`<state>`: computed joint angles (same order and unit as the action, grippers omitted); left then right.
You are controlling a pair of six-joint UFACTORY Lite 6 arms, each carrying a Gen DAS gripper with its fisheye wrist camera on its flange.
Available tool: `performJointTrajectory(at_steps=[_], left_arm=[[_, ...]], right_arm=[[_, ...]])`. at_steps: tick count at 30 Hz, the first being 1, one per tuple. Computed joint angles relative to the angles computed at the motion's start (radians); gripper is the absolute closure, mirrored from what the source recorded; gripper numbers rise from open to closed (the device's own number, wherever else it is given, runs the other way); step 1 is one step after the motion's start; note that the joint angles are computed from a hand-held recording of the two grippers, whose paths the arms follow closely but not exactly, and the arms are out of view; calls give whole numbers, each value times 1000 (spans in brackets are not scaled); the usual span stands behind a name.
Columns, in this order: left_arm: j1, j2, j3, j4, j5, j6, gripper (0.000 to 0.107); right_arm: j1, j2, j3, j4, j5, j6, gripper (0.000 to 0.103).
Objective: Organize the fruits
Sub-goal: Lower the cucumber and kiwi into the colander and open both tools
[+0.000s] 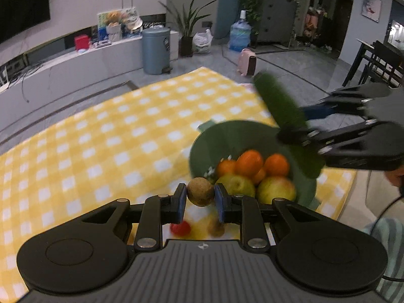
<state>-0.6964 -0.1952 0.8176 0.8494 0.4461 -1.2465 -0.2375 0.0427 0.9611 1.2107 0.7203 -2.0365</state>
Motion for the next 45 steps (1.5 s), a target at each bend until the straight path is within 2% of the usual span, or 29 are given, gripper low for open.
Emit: performJointTrajectory(at_steps=[8, 15, 22, 28, 32, 36, 39, 45], left_arm=[[16, 185, 138, -9, -53, 26, 80], [19, 261, 182, -47, -91, 55, 80], [6, 284, 201, -63, -78, 52, 80], [-5, 304, 221, -76, -65, 64, 80], [-17, 308, 227, -79, -56, 67, 80], [-31, 317, 234, -75, -46, 52, 80], [-39, 321, 241, -78, -40, 50, 80], [-55, 326, 255, -63, -21, 35, 80]], right_arm=[[82, 219, 144, -71, -149, 66, 67], [104, 287, 203, -119, -149, 111, 67], [67, 389, 333, -202, -57, 313, 67], [43, 367, 297, -197, -29, 289, 66], [20, 322, 239, -192, -27, 264, 61], [-12, 325, 242, -251, 10, 324, 61], [-35, 320, 221, -238, 31, 292, 68], [-66, 268, 226, -218, 63, 247, 69]])
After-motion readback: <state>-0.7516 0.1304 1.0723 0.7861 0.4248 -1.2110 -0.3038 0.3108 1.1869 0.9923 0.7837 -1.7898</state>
